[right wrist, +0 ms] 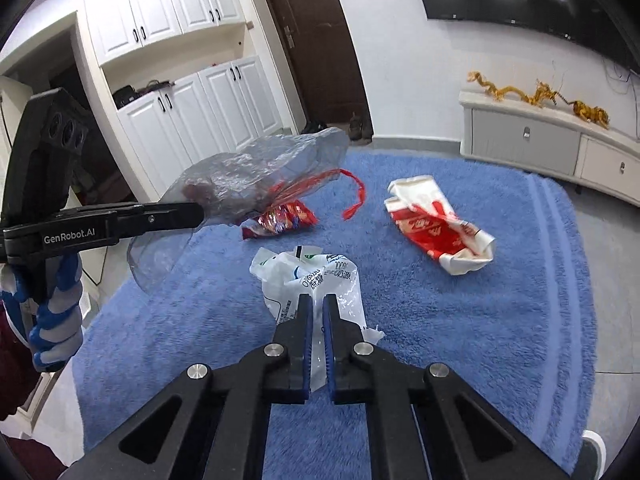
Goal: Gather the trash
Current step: 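Grasp clear plastic bottle with left tool while right tool grasps white plastic bag, then carry bottle and bag over the bin and open both tools to drop them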
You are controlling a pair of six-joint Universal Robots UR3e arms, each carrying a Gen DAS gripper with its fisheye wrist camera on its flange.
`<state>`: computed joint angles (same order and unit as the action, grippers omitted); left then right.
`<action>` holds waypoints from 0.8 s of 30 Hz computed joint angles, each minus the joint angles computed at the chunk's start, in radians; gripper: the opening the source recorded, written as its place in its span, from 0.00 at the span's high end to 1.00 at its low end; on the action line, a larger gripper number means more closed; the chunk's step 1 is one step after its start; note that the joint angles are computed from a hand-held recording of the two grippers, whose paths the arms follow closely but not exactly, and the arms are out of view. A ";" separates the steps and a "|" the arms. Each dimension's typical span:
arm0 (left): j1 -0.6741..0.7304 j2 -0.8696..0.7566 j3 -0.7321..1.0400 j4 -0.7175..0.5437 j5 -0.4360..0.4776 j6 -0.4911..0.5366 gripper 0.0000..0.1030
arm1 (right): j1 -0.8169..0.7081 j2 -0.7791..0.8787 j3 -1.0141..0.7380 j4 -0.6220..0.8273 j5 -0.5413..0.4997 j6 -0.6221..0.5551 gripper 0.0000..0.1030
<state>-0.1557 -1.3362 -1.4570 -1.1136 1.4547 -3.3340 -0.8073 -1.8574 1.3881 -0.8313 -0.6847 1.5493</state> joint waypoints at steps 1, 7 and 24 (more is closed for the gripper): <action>-0.008 0.006 0.010 -0.008 0.007 -0.007 0.96 | -0.029 -0.004 -0.030 0.065 0.007 -0.041 0.94; -0.076 -0.005 0.101 -0.051 0.064 -0.031 0.96 | -0.234 0.047 -0.279 0.466 0.024 -0.313 0.94; -0.452 -0.543 0.816 -0.193 0.211 -0.095 0.96 | -0.765 0.442 -0.910 0.920 0.020 -0.626 0.94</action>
